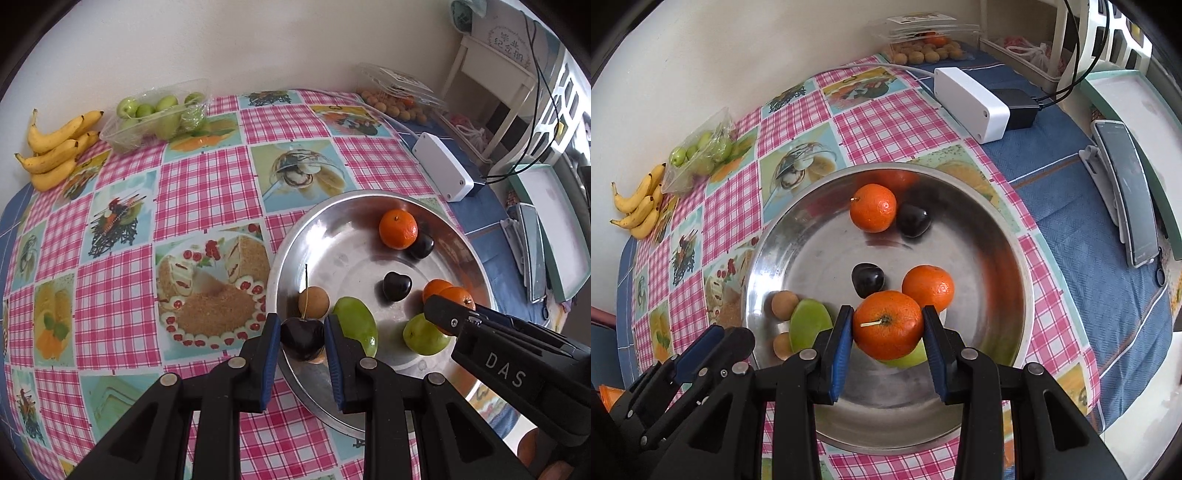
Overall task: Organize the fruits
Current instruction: 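Carry the plum and mandarin over the steel plate with both grippers, then lower the plum and mandarin into the plate and open both grippers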
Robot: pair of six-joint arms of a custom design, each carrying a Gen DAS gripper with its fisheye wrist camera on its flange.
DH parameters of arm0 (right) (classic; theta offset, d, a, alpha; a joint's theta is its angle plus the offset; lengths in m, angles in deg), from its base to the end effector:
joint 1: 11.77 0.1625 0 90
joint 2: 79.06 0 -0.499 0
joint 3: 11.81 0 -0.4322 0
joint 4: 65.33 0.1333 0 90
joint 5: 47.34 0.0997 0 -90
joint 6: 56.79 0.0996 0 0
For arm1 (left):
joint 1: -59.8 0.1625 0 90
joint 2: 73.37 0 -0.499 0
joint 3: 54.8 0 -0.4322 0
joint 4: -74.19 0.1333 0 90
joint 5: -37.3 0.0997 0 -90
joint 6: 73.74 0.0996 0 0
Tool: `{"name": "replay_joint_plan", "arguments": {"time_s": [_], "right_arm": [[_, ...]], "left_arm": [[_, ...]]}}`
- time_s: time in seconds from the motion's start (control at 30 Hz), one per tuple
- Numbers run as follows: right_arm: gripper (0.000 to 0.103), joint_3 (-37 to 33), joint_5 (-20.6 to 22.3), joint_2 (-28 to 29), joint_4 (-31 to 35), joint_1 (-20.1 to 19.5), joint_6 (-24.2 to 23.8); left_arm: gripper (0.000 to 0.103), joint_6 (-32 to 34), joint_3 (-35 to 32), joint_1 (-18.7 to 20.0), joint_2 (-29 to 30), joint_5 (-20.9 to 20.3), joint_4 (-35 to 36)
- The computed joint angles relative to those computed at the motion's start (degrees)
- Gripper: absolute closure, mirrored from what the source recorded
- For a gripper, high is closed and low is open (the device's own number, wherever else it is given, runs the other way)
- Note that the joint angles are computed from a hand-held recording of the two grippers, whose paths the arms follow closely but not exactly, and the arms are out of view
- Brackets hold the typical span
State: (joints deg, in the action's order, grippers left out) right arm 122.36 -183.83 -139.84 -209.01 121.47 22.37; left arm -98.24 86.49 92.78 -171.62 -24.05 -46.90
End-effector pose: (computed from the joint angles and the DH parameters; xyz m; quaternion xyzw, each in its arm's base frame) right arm 0.3445 -0.2772 0.0857 -0.2149 -0.8820 0.2650 0.3251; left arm -0.1730 -0.3281 0.2552 0.2945 0.9179 -0.0843 0.2522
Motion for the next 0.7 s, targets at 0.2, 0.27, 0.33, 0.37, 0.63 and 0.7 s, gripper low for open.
{"name": "replay_joint_plan", "arguments": {"time_s": [0.2,0.27,0.33,0.37,0.63,0.7], "right_arm": [[0.064,0.46,1.13,1.37,-4.03,-0.82,-3.17],[0.064,0.54,1.25,1.69,-5.07,-1.0,-4.07],[0.064,0.4,1.26,1.93,-5.27,-1.03,-4.57],[0.064,0.32,1.21,1.98,-5.21,-1.06,-4.75],[0.064,0.07,1.15,2.06,-5.28,-0.75,-4.81],[0.064,-0.06,1.27,2.18,-5.24,-0.64,-4.81]], "left_arm": [[0.077,1.37,0.22,1.11,0.57,-0.17,-1.9],[0.077,1.42,0.26,1.47,0.84,-0.32,-2.1],[0.077,1.42,0.27,1.98,1.18,-0.56,-2.33],[0.077,1.46,0.29,2.2,1.28,-0.64,-2.48],[0.077,1.72,0.29,2.65,1.85,-1.0,-3.11],[0.077,1.91,0.26,2.68,1.93,-1.12,-3.04]]}}
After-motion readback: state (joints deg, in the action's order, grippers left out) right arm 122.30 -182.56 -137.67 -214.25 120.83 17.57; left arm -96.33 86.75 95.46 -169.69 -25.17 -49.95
